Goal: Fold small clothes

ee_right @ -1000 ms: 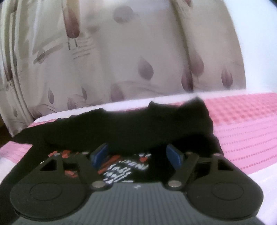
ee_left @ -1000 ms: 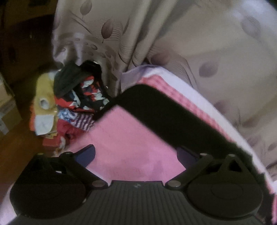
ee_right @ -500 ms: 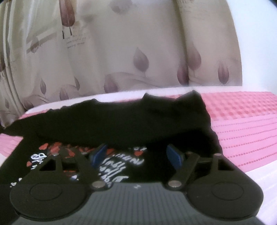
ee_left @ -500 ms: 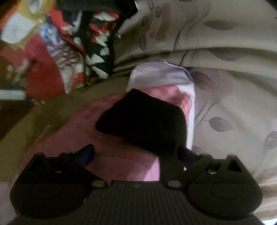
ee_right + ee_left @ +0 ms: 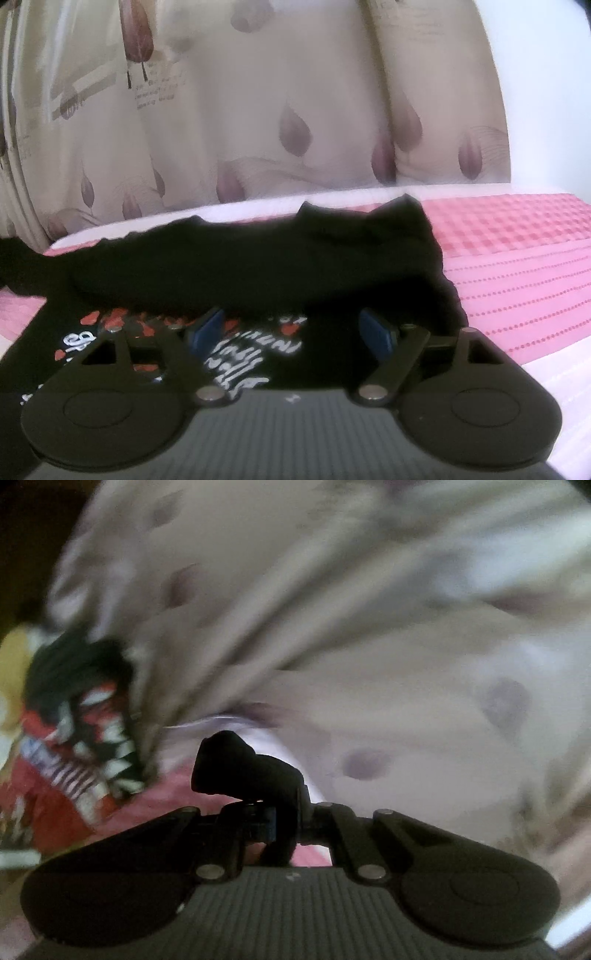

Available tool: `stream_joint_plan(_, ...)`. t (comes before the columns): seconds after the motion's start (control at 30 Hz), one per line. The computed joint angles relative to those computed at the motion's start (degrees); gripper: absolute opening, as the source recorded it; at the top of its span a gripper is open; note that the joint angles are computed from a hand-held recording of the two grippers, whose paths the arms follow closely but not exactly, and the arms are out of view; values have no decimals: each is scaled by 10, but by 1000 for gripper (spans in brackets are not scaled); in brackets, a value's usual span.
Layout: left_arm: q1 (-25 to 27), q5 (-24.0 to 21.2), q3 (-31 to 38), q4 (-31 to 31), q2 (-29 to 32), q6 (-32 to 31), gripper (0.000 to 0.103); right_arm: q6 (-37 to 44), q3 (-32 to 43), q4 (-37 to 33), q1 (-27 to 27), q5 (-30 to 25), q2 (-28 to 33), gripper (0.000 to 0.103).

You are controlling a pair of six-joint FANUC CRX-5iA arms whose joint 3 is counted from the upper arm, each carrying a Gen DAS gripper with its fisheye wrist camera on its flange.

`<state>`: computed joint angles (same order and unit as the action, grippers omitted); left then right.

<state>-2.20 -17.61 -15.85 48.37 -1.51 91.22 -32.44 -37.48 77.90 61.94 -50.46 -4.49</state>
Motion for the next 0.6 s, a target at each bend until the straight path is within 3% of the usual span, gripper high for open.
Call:
stream_joint_plan(0.13, -62, -49, 120, -177, 17, 109, 8, -56, -22, 36, -13, 20, -18, 80)
stream_joint_plan(0.3, -175, -129, 287, -306, 94, 172, 7, -137, -53, 101, -32, 33, -37, 83)
stream_joint_plan(0.6, -324, -239, 540, -353, 312, 168, 7, -242, -88, 193, -63, 51, -60, 83)
